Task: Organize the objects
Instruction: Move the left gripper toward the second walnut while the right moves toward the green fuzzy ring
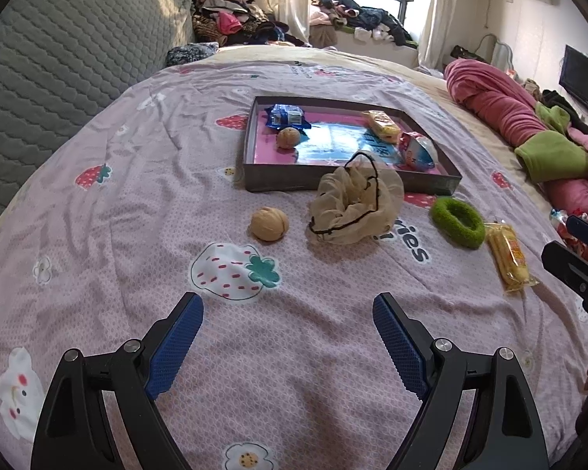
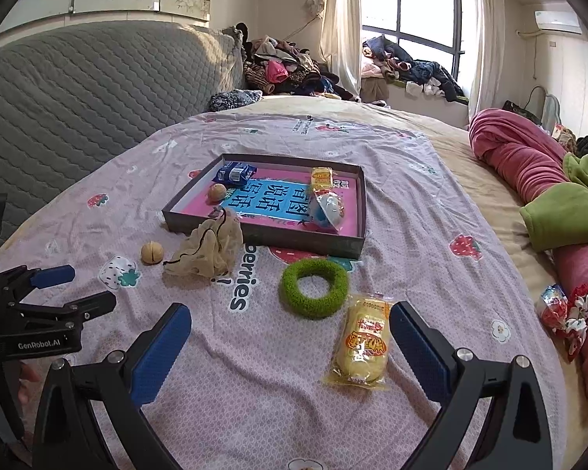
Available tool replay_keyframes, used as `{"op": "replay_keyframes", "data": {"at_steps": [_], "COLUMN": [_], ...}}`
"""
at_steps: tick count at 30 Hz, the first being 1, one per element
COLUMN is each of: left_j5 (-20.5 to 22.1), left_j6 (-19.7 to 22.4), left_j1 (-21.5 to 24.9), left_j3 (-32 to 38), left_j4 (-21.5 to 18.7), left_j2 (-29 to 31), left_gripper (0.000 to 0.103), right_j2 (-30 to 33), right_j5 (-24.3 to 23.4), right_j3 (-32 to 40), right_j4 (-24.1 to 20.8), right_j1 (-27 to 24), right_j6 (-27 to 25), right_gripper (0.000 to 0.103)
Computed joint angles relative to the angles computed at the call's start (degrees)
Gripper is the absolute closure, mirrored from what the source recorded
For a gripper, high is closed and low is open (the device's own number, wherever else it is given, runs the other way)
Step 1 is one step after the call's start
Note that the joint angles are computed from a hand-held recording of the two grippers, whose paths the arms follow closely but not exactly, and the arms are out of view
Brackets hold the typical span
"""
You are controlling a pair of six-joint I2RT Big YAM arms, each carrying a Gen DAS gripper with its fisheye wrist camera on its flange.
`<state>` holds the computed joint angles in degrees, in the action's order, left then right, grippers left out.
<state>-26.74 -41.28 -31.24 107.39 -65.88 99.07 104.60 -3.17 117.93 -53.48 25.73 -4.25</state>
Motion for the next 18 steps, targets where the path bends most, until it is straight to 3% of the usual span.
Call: {"op": "replay_keyframes", "data": {"at_steps": [9,18], "left_j5": [1.3,1.3], "left_j6": [-0.1,2.2], "left_j1": [0.6,1.6], "left_j3": [0.4,3.8], "left_j4": [0.0,-2.3], "left_j2": [0.6,3.0], "left_gripper": [0.014,0.014], "right_j2": [1.5,7.0], "right_j5": [0.5,0.4], "right_j3": [0.4,8.4], "right_j4": [0.2,-5.3], "right_j1": [0.6,0.6], "right_j6": [-1.3,-1.2], "right_gripper": [0.001,0.001]}}
